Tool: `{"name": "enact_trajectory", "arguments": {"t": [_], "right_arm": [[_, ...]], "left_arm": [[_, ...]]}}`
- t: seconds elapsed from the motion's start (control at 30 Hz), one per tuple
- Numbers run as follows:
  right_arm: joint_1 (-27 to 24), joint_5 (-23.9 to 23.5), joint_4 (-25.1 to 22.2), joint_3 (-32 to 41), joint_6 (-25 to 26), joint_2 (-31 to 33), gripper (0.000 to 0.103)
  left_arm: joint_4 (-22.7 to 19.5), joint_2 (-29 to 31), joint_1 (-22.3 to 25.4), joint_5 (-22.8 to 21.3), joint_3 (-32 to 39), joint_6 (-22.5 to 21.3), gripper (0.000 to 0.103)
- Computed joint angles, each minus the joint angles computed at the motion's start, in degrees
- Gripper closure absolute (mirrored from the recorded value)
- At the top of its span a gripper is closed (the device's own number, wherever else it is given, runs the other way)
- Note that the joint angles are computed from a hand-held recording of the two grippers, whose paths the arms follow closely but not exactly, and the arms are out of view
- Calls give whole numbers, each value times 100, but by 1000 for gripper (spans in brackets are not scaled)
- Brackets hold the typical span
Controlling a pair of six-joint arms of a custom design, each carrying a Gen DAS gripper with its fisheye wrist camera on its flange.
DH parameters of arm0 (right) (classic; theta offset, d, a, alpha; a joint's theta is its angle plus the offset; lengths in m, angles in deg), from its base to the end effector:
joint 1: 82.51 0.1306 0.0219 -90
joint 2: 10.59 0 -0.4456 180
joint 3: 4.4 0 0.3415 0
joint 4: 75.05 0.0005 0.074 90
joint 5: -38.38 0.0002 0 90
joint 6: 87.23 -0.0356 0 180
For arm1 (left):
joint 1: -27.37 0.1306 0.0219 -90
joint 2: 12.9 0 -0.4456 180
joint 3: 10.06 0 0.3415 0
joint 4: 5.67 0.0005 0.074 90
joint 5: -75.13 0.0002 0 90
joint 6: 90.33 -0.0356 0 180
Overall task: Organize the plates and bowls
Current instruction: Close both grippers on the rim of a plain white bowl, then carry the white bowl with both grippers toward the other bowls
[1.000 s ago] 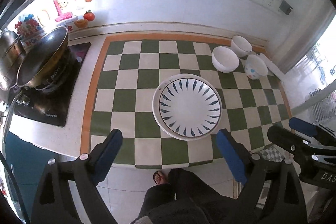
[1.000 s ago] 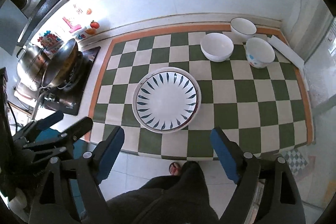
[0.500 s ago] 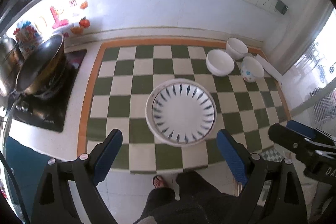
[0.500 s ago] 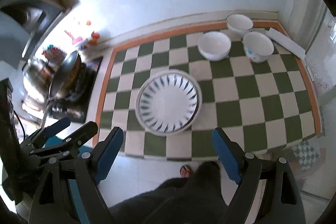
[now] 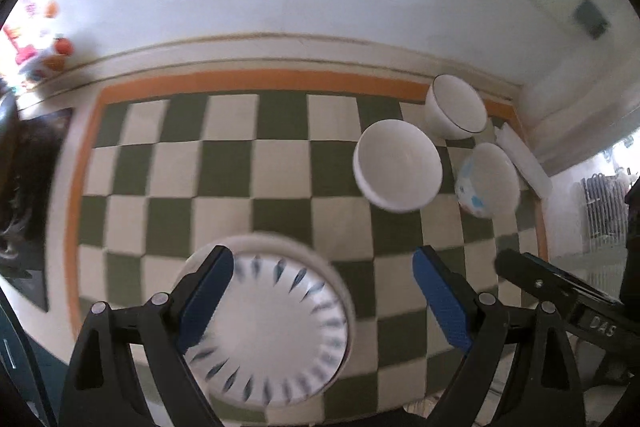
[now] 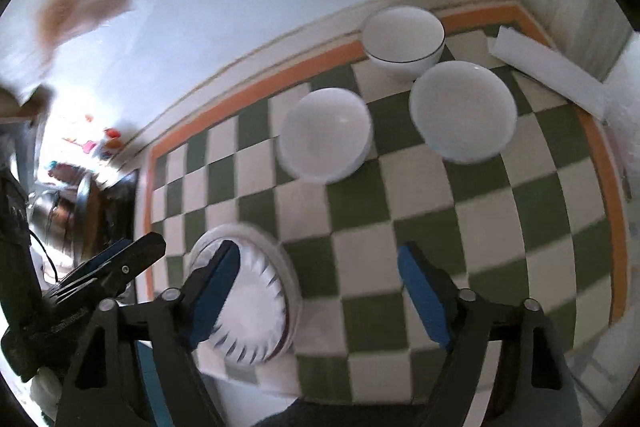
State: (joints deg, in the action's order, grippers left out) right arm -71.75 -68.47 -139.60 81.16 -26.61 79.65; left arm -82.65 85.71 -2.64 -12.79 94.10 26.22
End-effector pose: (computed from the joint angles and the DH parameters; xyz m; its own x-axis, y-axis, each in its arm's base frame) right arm 0.3934 0.0847 0.4472 -0.9376 0.2998 -0.1760 0.2070 0.8882 0.4101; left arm 0.4002 -0.2332 0.5003 -0.9622 0.0399 -0.2695 0.0892 0.9809 -0.1731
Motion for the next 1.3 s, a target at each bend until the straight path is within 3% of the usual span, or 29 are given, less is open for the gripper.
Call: {"name": "enact_trajectory", "arguments": {"t": [0.17,0.27,0.37,0.43,0.5,0.53,0.6,0.93,1.3], "right_arm": [[-501,-645,-76,444,464,1152,41],[-570,-762,-173,744,614,1655,44],[-560,-749,-263,948,726,1984,52],[-526,-660,-354,1076,804,2193,60],[-477,-561,-446,1172,844,2361,75],[-454,-508,-493,1210,848,2436,76],[-409,-394,-555,1238,839,2512,89],[-354,-281,-361,1113,836,2406,90],[-382,-204,-297,274,1014,1311,90]], "left_arm": [[-289,1072,155,519,748,-90,13],[-452,1563,187,664,1160,-172,21],[-631,1916,182,707,1477,-299,40],[-789,2143,164,738,1656,-418,65],[-866,2290,146,786,1713,-492,74],[-874,2329,145,840,1713,-508,81],[-848,2367,135,903,1669,-514,83],[-506,1999,55,849,1153,-390,84],[-282,1122,-310,921,379,-313,84]]}}
